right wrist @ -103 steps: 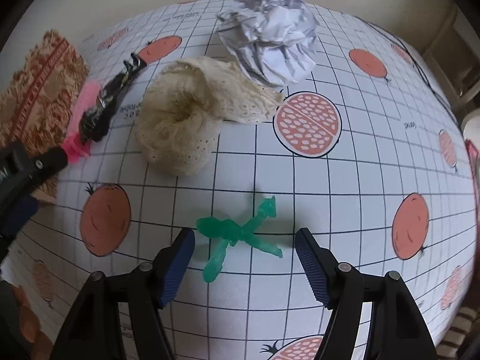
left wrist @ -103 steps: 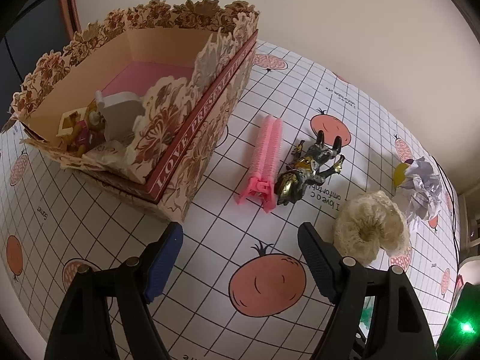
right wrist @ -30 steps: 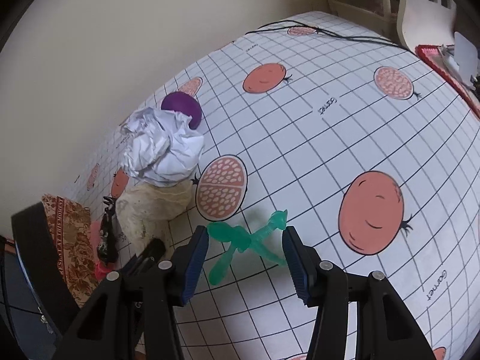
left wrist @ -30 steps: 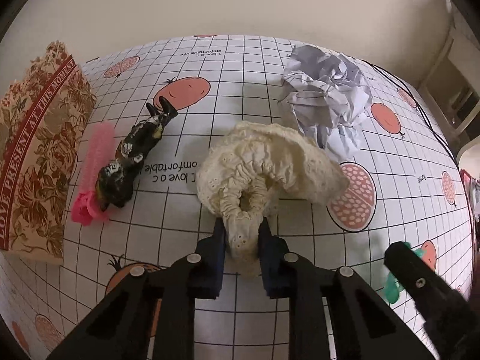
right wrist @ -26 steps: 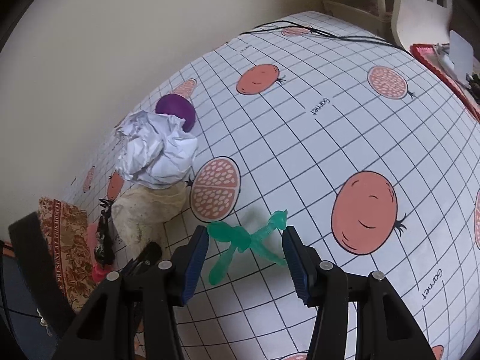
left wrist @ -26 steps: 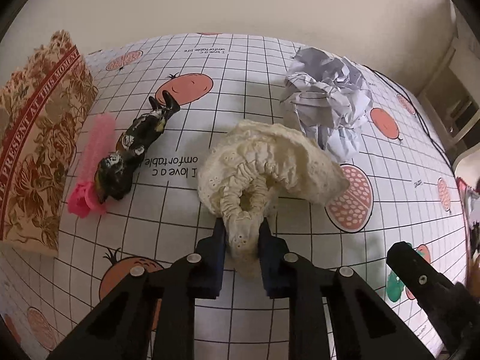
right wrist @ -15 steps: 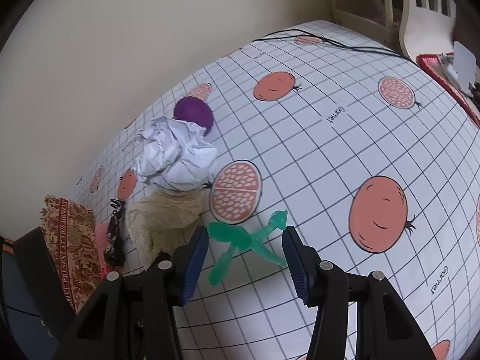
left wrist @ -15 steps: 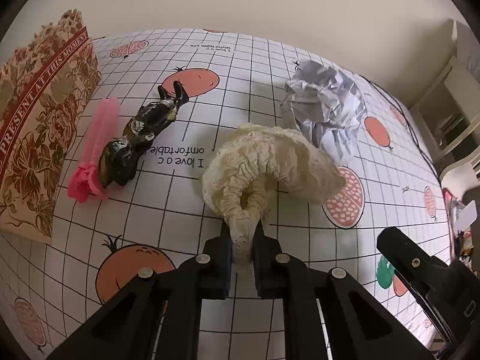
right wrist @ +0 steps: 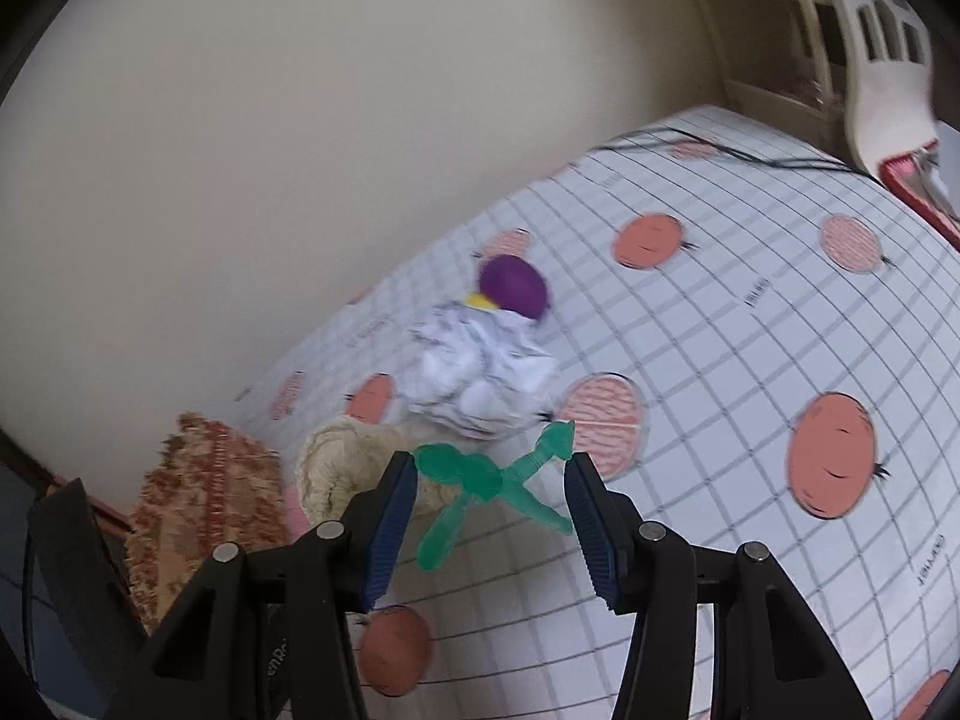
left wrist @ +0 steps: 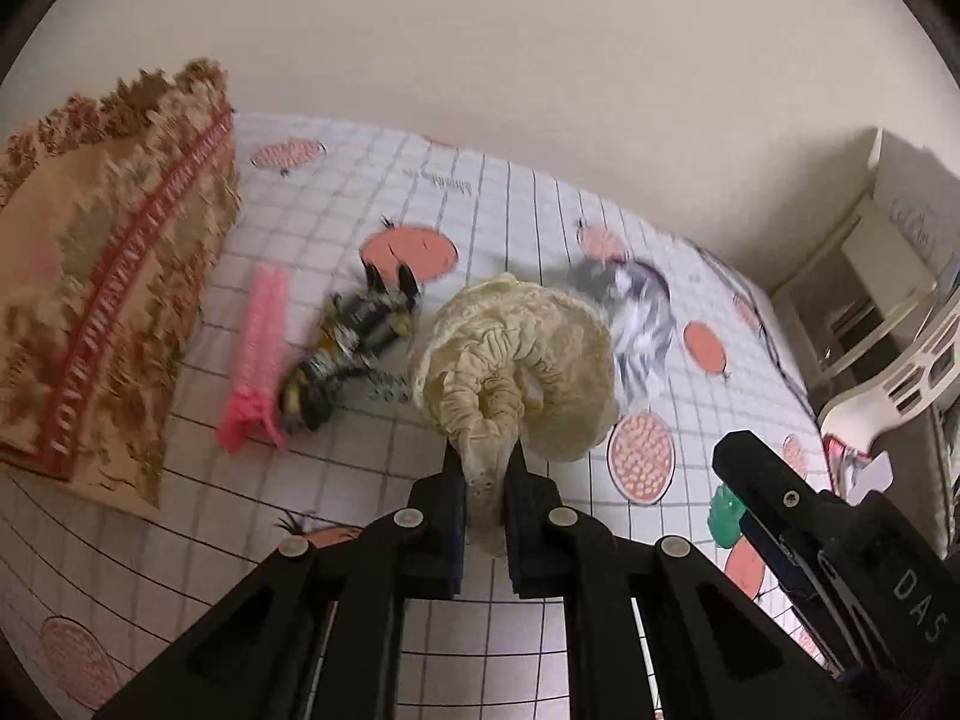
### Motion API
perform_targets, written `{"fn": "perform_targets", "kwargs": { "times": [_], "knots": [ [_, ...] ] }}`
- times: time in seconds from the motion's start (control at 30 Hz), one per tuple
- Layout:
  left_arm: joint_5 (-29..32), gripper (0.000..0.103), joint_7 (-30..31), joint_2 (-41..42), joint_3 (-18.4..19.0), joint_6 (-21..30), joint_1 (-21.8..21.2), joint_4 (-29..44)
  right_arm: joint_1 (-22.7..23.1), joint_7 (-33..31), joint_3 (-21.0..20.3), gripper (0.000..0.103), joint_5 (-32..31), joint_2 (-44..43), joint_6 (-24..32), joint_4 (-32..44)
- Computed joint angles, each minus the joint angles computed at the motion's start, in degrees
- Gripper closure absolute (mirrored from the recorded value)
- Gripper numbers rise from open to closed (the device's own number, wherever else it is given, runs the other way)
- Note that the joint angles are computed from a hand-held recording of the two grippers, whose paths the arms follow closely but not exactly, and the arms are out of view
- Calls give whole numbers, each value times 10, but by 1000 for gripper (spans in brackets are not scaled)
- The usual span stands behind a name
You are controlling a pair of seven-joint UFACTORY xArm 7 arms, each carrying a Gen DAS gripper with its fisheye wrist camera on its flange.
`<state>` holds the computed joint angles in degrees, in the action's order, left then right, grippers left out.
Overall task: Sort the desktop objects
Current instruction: 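Carry the crochet piece in left tool while right tool carries the green toy over the box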
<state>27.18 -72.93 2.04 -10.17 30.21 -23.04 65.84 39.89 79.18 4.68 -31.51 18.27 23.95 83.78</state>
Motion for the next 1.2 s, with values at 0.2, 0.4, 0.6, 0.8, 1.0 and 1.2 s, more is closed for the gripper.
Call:
{"fn": "perform_targets", "kwargs": {
  "times": [0.2, 0.4, 0.6, 0.8, 1.0, 1.2],
  "knots": [
    [19, 92, -19, -31, 1, -11, 16, -21, 24, 24, -13, 48, -40, 10, -17, 26],
    [21, 92, -26, -63, -7, -25, 36, -43, 33, 22, -11, 48, -45, 19, -13, 47],
    [31, 92, -39, -103, -23, -13, 61, -57, 50, 17, -12, 48, -56, 26, -5, 76],
    [38, 92, -57, -170, -37, 1, 101, -87, 65, -2, -9, 48, -54, 41, -11, 108],
    [37, 92, -71, -234, -58, 16, 148, -115, 89, -34, -9, 49, -46, 68, -15, 156],
    [44, 92, -110, -308, -84, 84, 203, -148, 103, -110, 6, 48, 20, 119, -42, 219]
  ]
}}
